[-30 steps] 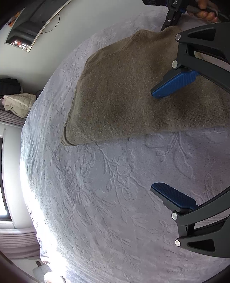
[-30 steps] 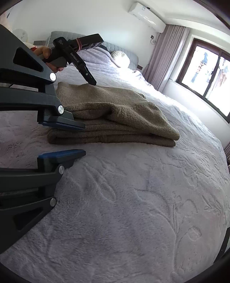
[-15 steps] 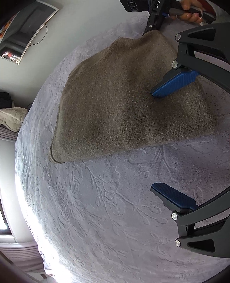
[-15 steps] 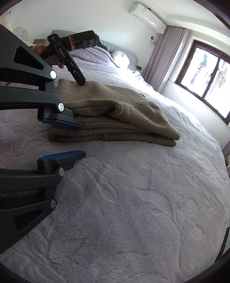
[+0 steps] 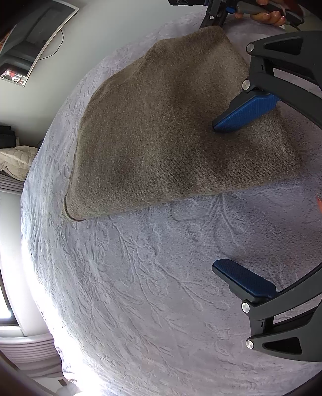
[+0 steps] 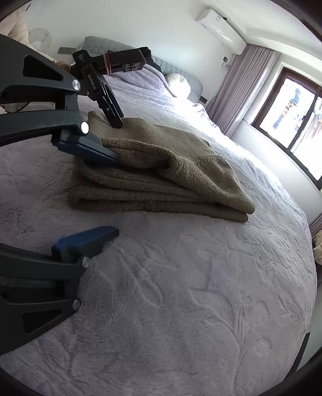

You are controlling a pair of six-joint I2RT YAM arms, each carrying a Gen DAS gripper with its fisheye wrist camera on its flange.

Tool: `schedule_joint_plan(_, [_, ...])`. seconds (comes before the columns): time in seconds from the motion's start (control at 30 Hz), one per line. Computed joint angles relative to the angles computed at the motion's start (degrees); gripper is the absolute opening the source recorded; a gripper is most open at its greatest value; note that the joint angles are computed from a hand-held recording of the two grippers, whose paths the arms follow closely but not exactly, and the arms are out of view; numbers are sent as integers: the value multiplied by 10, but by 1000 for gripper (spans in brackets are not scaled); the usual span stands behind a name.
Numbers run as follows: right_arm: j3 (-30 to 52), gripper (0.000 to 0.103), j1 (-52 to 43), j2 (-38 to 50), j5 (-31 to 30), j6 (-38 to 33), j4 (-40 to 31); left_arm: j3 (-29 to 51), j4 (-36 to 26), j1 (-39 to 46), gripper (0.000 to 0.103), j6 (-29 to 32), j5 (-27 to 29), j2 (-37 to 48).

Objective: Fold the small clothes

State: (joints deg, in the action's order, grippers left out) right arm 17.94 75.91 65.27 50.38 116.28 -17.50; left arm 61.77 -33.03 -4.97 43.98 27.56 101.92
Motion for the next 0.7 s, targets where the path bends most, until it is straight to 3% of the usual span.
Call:
schedule_joint_plan(0.33, [10,68,-9,8,-7,-13,6,5,-12,8,103,11,13,11])
schedule_joint_plan(0.7, [2,68,6,-10,-1,-4,0,46,-68,34,103,33,49,37])
